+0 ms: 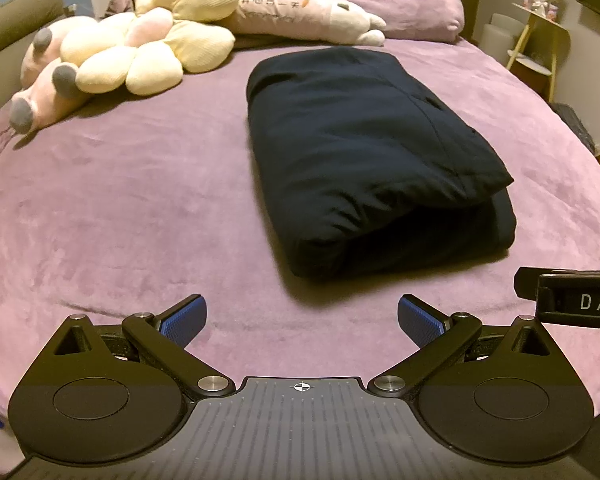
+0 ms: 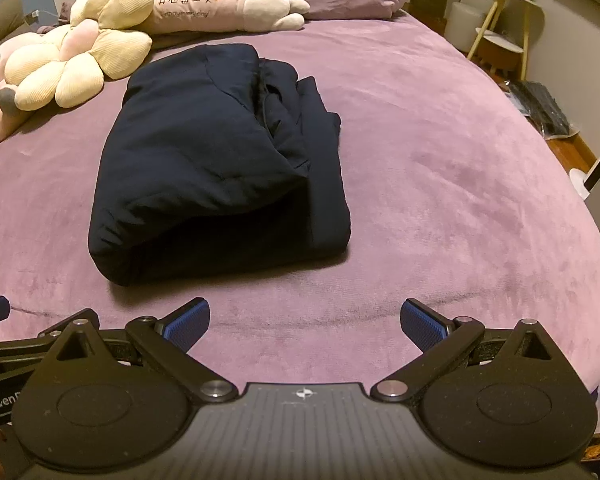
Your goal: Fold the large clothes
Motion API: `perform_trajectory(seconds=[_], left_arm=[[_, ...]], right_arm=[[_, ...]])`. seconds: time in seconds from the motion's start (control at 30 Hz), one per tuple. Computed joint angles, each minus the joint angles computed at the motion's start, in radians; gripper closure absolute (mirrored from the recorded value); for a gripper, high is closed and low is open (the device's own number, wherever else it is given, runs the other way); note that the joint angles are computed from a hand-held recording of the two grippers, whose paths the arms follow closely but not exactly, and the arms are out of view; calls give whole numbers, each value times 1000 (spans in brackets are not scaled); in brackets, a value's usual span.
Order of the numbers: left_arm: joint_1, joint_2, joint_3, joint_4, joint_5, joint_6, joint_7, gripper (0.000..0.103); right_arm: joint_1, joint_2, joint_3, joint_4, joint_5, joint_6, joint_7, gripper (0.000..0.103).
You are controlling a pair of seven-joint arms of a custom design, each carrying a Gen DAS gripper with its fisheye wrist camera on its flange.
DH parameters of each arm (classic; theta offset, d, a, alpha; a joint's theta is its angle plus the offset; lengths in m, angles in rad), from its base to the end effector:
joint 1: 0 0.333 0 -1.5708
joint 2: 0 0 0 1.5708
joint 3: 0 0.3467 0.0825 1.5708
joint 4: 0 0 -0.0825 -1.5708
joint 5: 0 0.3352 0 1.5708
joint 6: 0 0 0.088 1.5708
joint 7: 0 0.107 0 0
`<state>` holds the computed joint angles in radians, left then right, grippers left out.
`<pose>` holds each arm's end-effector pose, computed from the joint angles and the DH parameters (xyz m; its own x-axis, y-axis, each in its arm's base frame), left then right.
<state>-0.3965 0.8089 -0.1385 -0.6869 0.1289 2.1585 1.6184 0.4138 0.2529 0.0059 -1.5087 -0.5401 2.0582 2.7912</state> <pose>0.6931 -0.3364 0.5920 -0.4957 -0.8665 -0.0578 -0.6650 0.4216 -0.6164 0.5851 0.2305 0.5963 -0.5669 -0.8228 -0.0405 -0.6743 0.4917 -0.5510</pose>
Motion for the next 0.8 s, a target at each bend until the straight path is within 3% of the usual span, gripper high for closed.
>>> perform_trajectory(seconds=[0.17, 0.37, 0.8], left_arm=[[-3, -14, 8, -24, 11, 14, -19, 0], [-12, 10, 15, 28, 23, -31, -17, 0], [-6, -15, 9, -21, 26, -3, -16, 0]], right_arm=[[4, -4, 0, -4, -11, 4, 6, 1], [5, -7, 2, -6, -14, 7, 9, 1], [3, -12, 3, -8, -18, 12, 7, 1]])
